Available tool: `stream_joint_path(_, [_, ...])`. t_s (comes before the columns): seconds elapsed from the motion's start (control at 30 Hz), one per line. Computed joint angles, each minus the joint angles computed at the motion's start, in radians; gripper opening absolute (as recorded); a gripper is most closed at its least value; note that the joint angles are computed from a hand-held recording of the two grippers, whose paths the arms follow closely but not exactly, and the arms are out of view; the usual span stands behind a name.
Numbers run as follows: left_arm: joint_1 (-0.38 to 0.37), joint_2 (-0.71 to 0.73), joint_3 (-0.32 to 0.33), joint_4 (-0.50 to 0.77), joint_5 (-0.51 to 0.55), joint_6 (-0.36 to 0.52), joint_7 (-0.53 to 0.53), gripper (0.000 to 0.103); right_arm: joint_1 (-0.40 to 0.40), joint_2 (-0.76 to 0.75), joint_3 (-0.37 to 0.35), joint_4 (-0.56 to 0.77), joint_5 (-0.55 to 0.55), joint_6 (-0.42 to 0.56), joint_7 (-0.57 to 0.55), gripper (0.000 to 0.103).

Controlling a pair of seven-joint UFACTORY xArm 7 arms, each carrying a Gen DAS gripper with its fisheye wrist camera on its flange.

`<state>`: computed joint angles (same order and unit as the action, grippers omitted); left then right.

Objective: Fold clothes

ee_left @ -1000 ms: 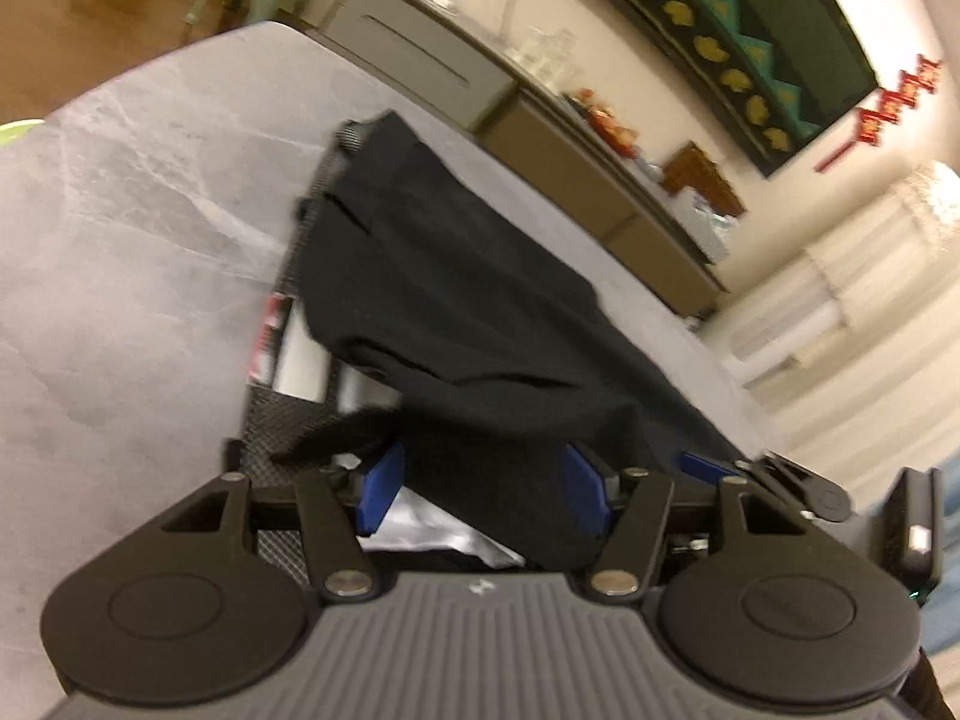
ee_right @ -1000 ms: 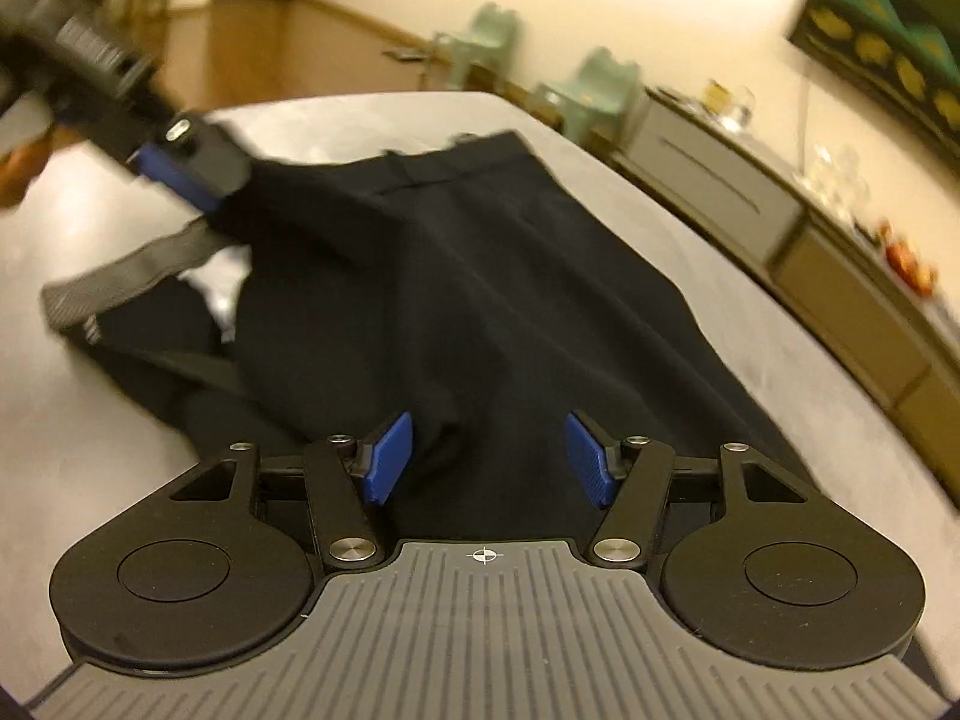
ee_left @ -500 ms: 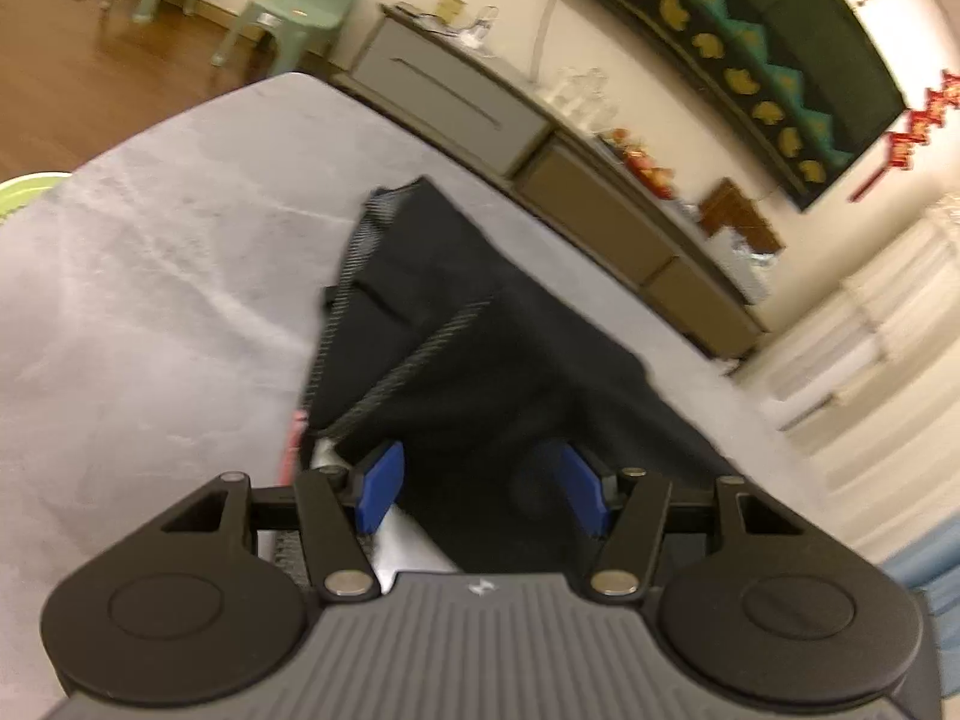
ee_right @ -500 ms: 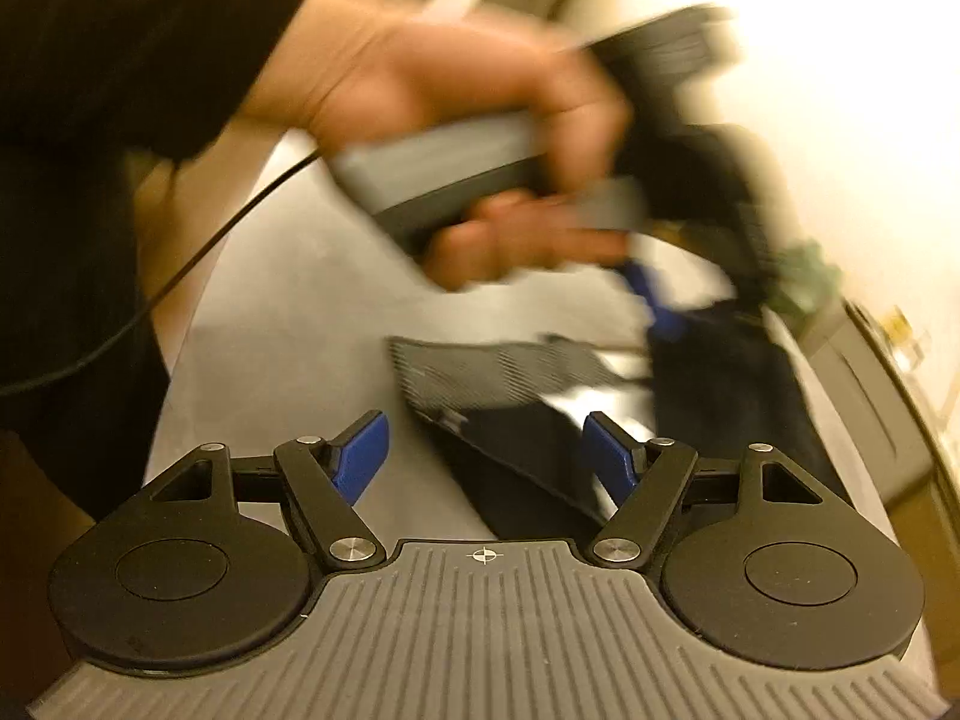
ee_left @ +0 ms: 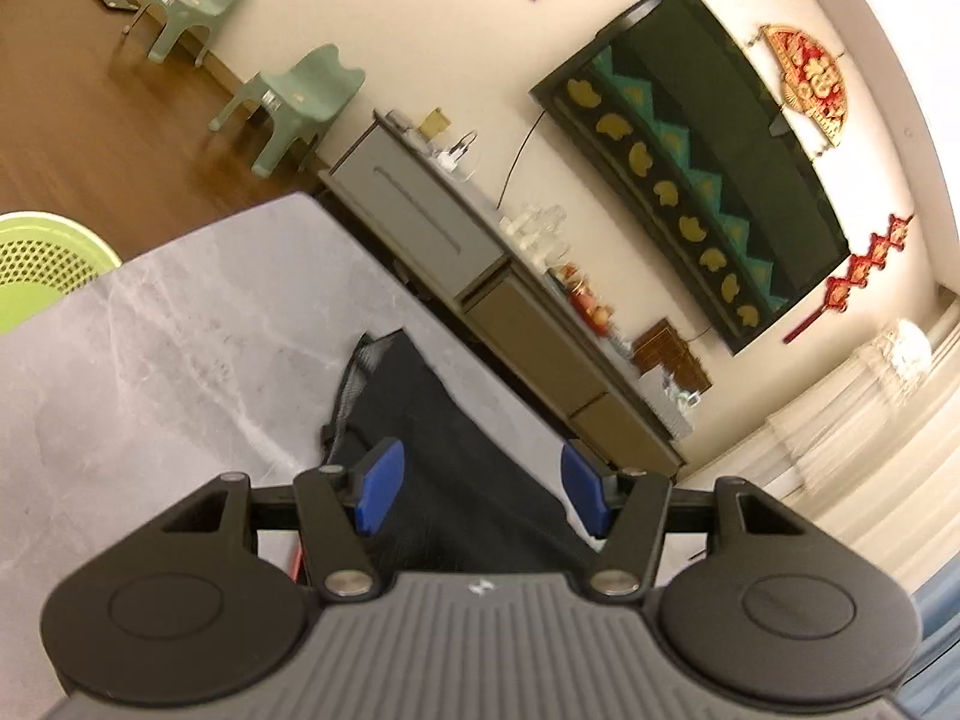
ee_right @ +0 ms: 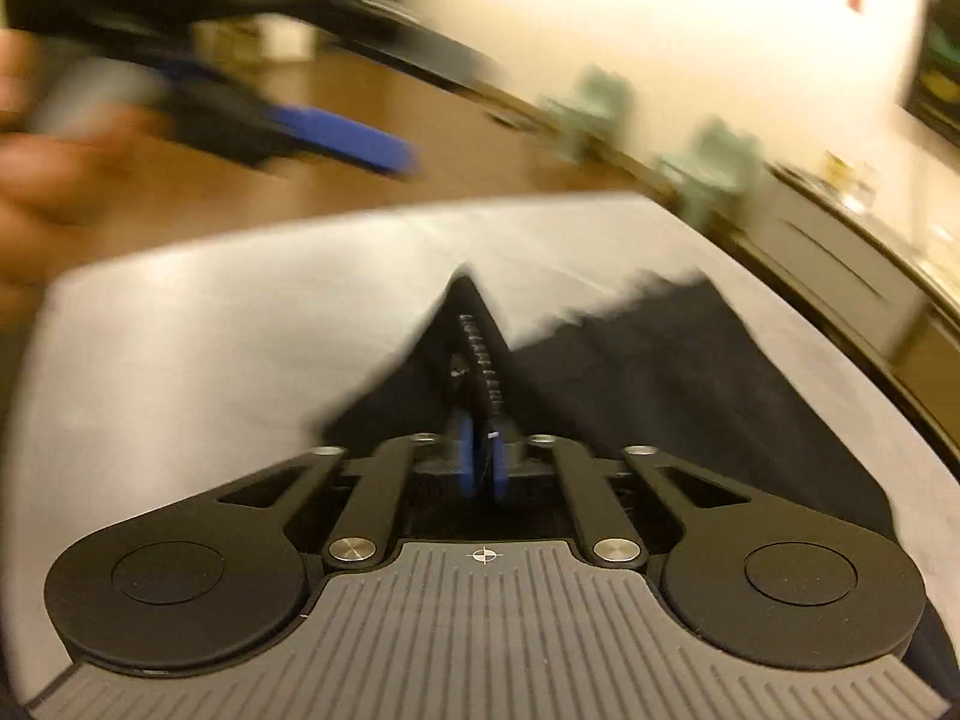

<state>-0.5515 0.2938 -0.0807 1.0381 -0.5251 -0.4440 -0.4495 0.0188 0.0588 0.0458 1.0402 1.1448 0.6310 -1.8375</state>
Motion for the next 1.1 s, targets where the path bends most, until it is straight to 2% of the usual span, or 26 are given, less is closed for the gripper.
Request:
stream_joint_path(0.03, [0.008, -0.001, -0.006, 0.003, 0.023, 0.031, 0.005, 0.058, -0.037, 0.026, 0.026, 0.028, -0.031, -0.001, 0.072, 0.042])
stream_joint_path(0.07, [0.025, -0.002, -0.021, 0.007, 0.070, 0.071, 0.011, 0.058, -0.115, 0.042, 0.077, 0.056, -0.036, 0.040, 0.140, 0.045])
stream_joint_path(0.1, [0.066, -0.002, -0.062, 0.015, 0.119, 0.115, 0.027, 0.058, -0.190, 0.051, 0.100, 0.087, -0.004, 0.122, 0.202, 0.053])
stream_joint_path(0.13, [0.074, -0.002, -0.061, 0.022, 0.203, 0.164, 0.001, 0.058, -0.223, 0.063, 0.082, 0.120, 0.032, 0.203, 0.267, 0.060])
stream_joint_path(0.17, [0.040, 0.001, -0.025, 0.037, 0.246, 0.214, 0.005, 0.058, -0.214, 0.072, 0.037, 0.142, 0.071, 0.242, 0.315, 0.066])
stream_joint_path(0.2, [-0.036, 0.008, 0.049, 0.059, 0.247, 0.268, 0.033, 0.058, -0.164, 0.077, -0.033, 0.157, 0.071, 0.239, 0.322, 0.066])
stream_joint_path(0.23, [-0.127, 0.018, 0.140, 0.083, 0.252, 0.324, 0.050, 0.058, -0.144, 0.082, -0.062, 0.166, 0.064, 0.220, 0.323, 0.066])
stream_joint_path(0.27, [-0.199, 0.028, 0.215, 0.101, 0.280, 0.369, 0.031, 0.058, -0.143, 0.087, -0.055, 0.169, 0.026, 0.205, 0.318, 0.066])
stream_joint_path(0.33, [-0.251, 0.039, 0.268, 0.112, 0.321, 0.397, -0.008, 0.057, -0.142, 0.092, -0.043, 0.174, -0.057, 0.212, 0.307, 0.066])
stream_joint_path(0.43, [-0.258, 0.051, 0.276, 0.121, 0.375, 0.412, -0.032, 0.057, -0.134, 0.086, -0.022, 0.168, -0.131, 0.236, 0.252, 0.070])
stream_joint_path(0.47, [-0.273, 0.064, 0.296, 0.135, 0.395, 0.433, -0.051, 0.057, -0.119, 0.095, -0.012, 0.177, -0.162, 0.216, 0.240, 0.069])
stream_joint_path(0.5, [-0.286, 0.073, 0.317, 0.143, 0.413, 0.455, -0.074, 0.055, -0.103, 0.104, -0.003, 0.186, -0.202, 0.194, 0.235, 0.059])
stream_joint_path(0.53, [-0.300, 0.084, 0.339, 0.151, 0.432, 0.475, -0.099, 0.055, -0.087, 0.110, 0.001, 0.190, -0.264, 0.172, 0.254, 0.043])
stream_joint_path(0.57, [-0.337, 0.093, 0.388, 0.156, 0.459, 0.492, -0.143, 0.054, -0.078, 0.115, 0.004, 0.197, -0.313, 0.162, 0.295, 0.005])
stream_joint_path(0.6, [-0.378, 0.103, 0.442, 0.159, 0.488, 0.507, -0.192, 0.052, -0.041, 0.120, -0.024, 0.205, -0.356, 0.157, 0.333, 0.003])
stream_joint_path(0.63, [-0.418, 0.107, 0.494, 0.159, 0.519, 0.520, -0.240, 0.052, -0.043, 0.119, -0.018, 0.205, -0.357, 0.147, 0.346, 0.003])
stream_joint_path(0.7, [-0.498, 0.107, 0.600, 0.152, 0.588, 0.535, -0.330, 0.052, -0.106, 0.084, 0.005, 0.207, -0.250, 0.143, 0.366, 0.001])
stream_joint_path(0.73, [-0.513, 0.106, 0.624, 0.146, 0.611, 0.529, -0.357, 0.052, -0.122, 0.067, -0.001, 0.208, -0.181, 0.144, 0.373, 0.001])
stream_joint_path(0.8, [-0.487, 0.109, 0.606, 0.150, 0.631, 0.525, -0.368, 0.056, -0.149, 0.035, -0.023, 0.198, -0.063, 0.172, 0.406, 0.001])
stream_joint_path(0.9, [-0.443, 0.117, 0.563, 0.167, 0.661, 0.533, -0.372, 0.060, -0.137, -0.015, -0.040, 0.131, -0.035, 0.125, 0.391, 0.001])
stream_joint_path(0.97, [-0.378, 0.117, 0.487, 0.174, 0.668, 0.526, -0.340, 0.064, -0.126, -0.030, -0.051, 0.105, -0.020, 0.116, 0.404, 0.001])
stream_joint_path(1.03, [-0.337, 0.124, 0.441, 0.191, 0.680, 0.566, -0.327, 0.054, -0.109, -0.043, -0.052, 0.084, -0.008, 0.101, 0.404, 0.001])
stream_joint_path(1.07, [-0.314, 0.123, 0.417, 0.192, 0.684, 0.584, -0.320, 0.026, -0.100, -0.052, -0.052, 0.072, 0.000, 0.092, 0.400, 0.001])
stream_joint_path(1.1, [-0.328, 0.113, 0.434, 0.185, 0.709, 0.609, -0.354, 0.019, -0.090, -0.070, -0.051, 0.056, 0.021, 0.079, 0.381, 0.001])
